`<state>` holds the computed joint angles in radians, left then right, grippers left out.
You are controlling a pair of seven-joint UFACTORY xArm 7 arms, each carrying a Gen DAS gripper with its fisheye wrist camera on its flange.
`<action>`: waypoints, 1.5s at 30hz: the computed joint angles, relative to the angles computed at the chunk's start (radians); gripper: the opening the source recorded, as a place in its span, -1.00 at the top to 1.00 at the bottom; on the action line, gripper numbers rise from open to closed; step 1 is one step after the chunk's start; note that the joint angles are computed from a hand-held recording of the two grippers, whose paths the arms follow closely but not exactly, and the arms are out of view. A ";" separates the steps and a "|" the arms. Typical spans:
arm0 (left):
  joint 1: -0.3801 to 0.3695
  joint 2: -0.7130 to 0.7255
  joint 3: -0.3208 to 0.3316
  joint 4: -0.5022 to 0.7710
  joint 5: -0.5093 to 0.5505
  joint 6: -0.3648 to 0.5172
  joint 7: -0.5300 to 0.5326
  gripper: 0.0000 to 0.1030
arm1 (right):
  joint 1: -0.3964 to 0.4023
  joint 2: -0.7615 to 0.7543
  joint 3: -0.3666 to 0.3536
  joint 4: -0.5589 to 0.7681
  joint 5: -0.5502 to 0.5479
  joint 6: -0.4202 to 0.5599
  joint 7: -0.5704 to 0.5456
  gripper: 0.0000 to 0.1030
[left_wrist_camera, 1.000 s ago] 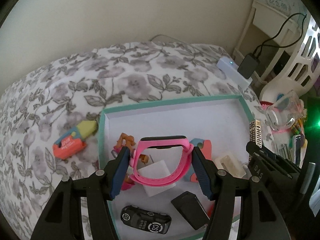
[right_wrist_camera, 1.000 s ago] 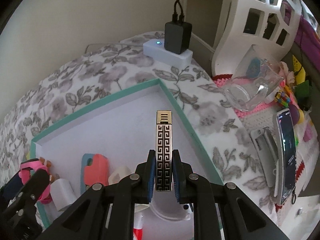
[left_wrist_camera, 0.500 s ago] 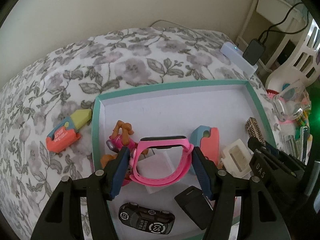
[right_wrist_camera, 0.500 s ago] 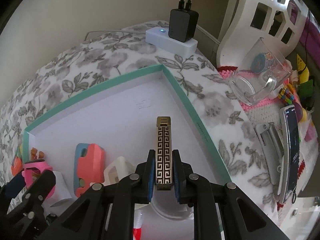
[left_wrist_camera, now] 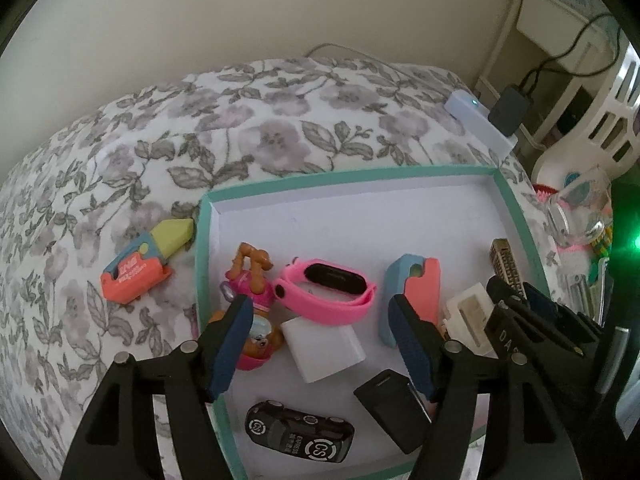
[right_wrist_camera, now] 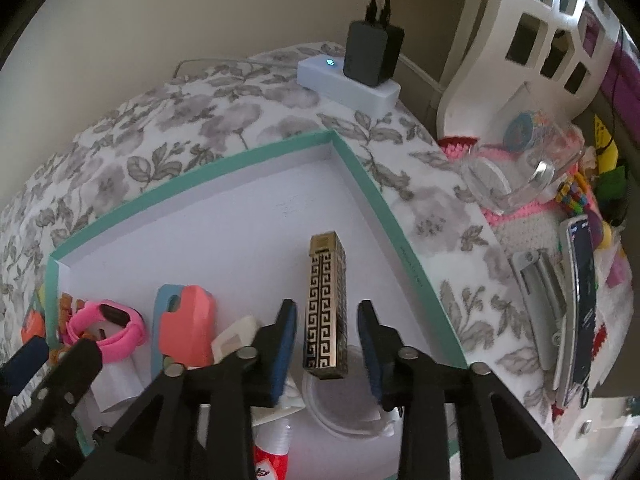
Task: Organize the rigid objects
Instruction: 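Carry the watch band into the tray while the right tool carries the harmonica, then open the left tool over the tray while the right tool releases the harmonica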
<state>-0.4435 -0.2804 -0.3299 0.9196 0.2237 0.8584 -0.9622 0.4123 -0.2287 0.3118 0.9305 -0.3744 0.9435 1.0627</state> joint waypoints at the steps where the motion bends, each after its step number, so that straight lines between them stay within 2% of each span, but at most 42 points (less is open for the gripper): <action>1: 0.001 -0.007 0.001 -0.003 0.001 0.001 -0.005 -0.38 | 0.000 -0.004 0.001 0.002 -0.005 -0.004 0.000 0.21; 6: 0.019 -0.046 0.000 -0.015 0.007 0.025 -0.039 -0.39 | 0.001 -0.010 0.015 0.023 -0.038 0.005 0.006 0.21; 12: 0.045 -0.086 0.004 -0.028 -0.001 0.097 -0.075 -0.39 | 0.009 -0.006 0.020 0.039 -0.035 0.005 0.002 0.20; 14: 0.054 -0.093 0.006 -0.024 -0.006 0.138 -0.083 -0.40 | 0.016 0.003 0.020 0.050 -0.026 0.013 -0.011 0.07; 15: 0.058 -0.098 0.007 -0.027 -0.008 0.149 -0.088 -0.49 | 0.019 0.006 0.019 0.052 -0.022 0.013 -0.016 -0.11; 16: 0.063 -0.102 0.009 -0.028 -0.011 0.167 -0.095 -0.78 | 0.022 0.009 0.019 0.054 -0.018 0.010 -0.020 -0.28; 17: 0.066 -0.105 0.009 -0.029 -0.011 0.175 -0.099 -0.88 | 0.025 0.010 0.018 0.055 -0.014 0.006 -0.025 -0.31; 20: 0.071 -0.115 0.008 -0.036 -0.011 0.186 -0.109 -0.90 | 0.034 0.021 0.021 0.067 -0.015 0.009 -0.039 -0.36; 30: 0.077 -0.111 0.009 -0.034 -0.015 0.226 -0.121 -0.93 | 0.052 0.044 0.018 0.081 -0.025 0.023 -0.049 -0.91; 36: 0.077 -0.108 0.012 -0.036 -0.017 0.245 -0.122 -0.94 | 0.055 0.045 0.015 0.079 -0.025 0.024 -0.044 -1.00; 45: 0.074 -0.108 0.020 -0.042 -0.025 0.241 -0.114 -0.95 | 0.058 0.048 0.014 0.075 -0.024 0.020 -0.045 -1.00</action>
<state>-0.3690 -0.3886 -0.3103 0.8772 0.1988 1.0996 -1.0761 0.4702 -0.1804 0.3260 1.0050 -0.3985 0.9631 1.0178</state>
